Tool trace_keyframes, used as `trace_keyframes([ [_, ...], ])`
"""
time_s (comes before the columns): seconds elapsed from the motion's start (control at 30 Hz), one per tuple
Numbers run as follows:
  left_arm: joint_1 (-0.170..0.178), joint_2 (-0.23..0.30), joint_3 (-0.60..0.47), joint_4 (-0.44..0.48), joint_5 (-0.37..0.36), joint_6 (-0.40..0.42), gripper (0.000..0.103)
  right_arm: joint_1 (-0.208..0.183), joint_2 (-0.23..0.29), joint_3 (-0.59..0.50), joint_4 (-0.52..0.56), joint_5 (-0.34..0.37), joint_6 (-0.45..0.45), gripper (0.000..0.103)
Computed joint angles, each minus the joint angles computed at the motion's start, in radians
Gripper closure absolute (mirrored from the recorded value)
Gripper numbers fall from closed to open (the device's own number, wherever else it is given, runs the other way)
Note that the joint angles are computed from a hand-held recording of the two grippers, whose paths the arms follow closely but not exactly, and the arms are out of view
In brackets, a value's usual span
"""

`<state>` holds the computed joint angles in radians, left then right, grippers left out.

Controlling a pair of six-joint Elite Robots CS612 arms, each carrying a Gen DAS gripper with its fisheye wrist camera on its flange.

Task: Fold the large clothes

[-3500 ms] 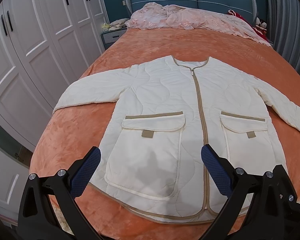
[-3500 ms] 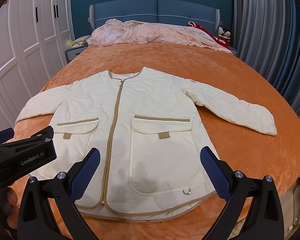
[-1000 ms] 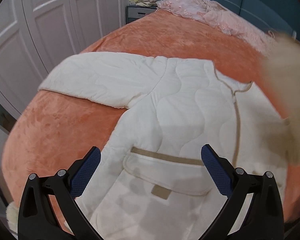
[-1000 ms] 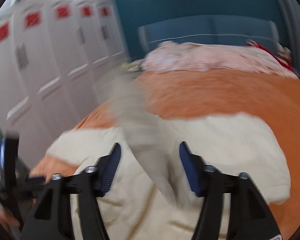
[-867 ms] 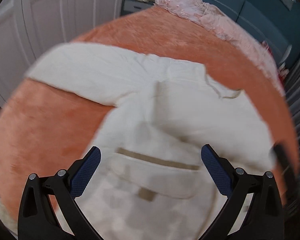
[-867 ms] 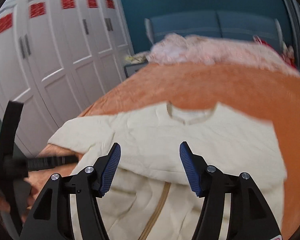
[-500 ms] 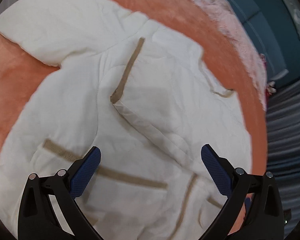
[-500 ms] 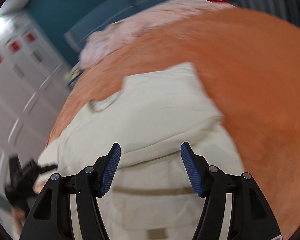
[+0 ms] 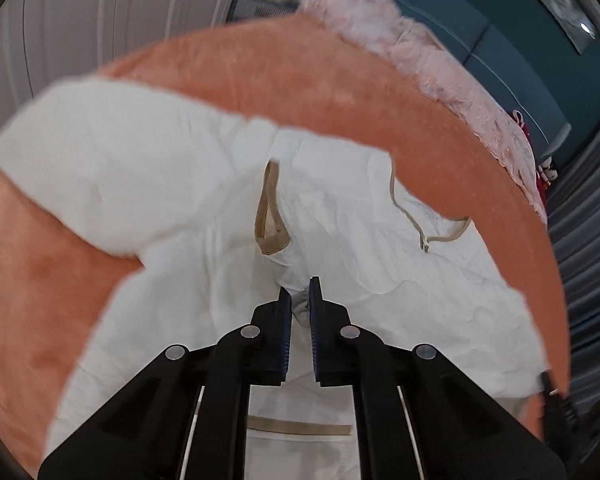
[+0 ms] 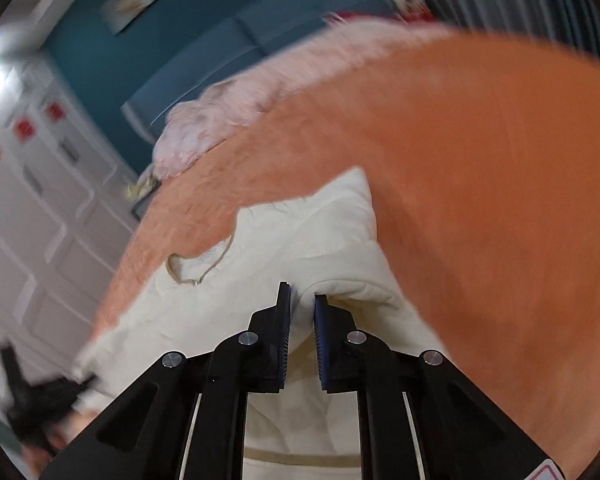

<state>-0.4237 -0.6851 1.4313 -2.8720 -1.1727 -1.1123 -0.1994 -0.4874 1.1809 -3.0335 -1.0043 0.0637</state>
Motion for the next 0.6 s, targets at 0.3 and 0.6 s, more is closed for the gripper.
trace_keyframes([
  [0.3,-0.012,0.054,-0.07,0.228,0.023,0.069,0.082,0.028,-0.007,0.007,0.145,-0.226,-0.115,0.075],
  [0.6,-0.031,-0.004,-0.01,0.152,0.113,0.048,0.056,0.085,-0.072,0.114,-0.003,-0.18,-0.308,0.075],
])
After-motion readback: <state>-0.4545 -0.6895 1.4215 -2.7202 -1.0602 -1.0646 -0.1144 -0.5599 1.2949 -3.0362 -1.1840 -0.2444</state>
